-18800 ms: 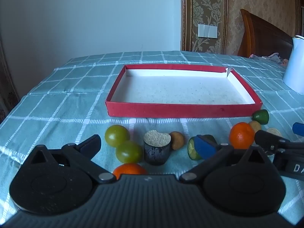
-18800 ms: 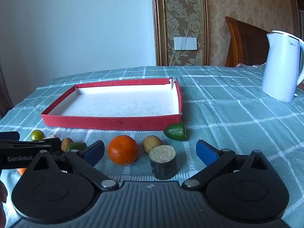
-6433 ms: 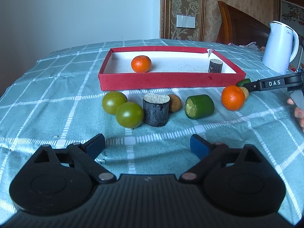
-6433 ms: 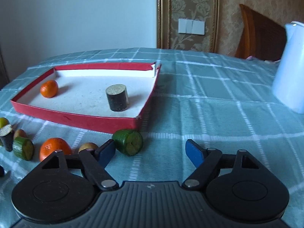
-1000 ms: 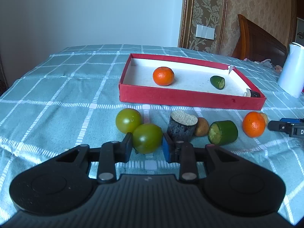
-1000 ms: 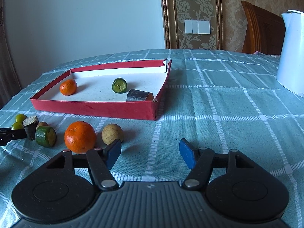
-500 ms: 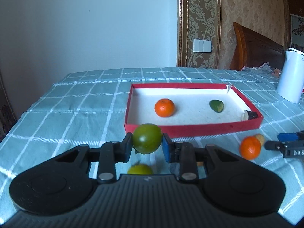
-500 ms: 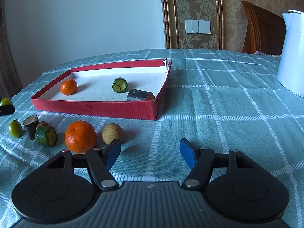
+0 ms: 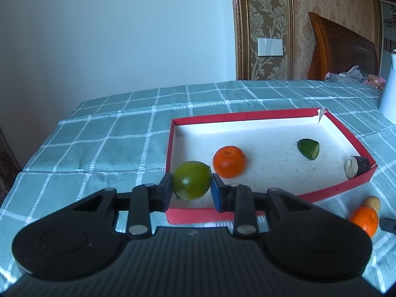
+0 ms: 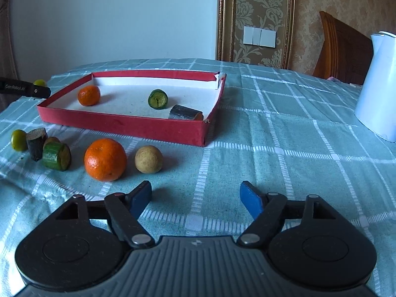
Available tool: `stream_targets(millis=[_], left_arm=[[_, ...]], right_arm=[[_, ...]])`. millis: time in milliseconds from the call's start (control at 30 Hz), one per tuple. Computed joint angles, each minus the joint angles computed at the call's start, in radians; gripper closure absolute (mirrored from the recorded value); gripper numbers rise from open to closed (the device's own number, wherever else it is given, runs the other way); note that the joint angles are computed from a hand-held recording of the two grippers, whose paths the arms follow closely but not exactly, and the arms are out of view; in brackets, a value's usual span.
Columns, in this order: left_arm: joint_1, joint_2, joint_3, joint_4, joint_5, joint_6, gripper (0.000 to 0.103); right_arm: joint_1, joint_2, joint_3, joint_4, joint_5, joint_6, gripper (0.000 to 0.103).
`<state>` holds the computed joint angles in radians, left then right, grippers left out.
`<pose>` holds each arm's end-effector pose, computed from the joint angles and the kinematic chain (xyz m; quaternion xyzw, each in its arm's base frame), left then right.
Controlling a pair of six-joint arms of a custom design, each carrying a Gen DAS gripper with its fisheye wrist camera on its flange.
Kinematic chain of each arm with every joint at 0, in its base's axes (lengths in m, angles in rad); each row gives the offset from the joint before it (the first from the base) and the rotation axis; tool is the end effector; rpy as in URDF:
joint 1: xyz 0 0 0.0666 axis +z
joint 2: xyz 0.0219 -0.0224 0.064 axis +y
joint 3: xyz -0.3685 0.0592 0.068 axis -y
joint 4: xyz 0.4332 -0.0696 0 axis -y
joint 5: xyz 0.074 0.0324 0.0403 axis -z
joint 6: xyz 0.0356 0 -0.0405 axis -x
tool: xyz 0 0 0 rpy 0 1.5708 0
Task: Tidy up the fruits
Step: 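Carry the green tomato over the red tray with the left gripper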
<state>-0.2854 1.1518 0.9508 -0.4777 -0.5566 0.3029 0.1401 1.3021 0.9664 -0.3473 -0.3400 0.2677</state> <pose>0.4270 -0.1061 0.3428 -0.1261 0.8664 0.1169 0.4688 0.4756 0.0787 0.2932 -0.2514 0.8569 0.1255 0.4322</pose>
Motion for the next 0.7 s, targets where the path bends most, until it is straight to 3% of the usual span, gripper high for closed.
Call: stream_targets(millis=[233, 700], left_arm=[[0.05, 0.084, 0.062, -0.018, 0.102, -0.015, 0.074], [0.082, 0.164, 0.105, -0.032, 0.132, -0.009, 0.074]], right_arm=[[-0.009, 0.01, 0.011, -0.017, -0.017, -0.01, 0.016], [-0.005, 0.013, 0.014, -0.024, -0.022, -0.006, 0.011]])
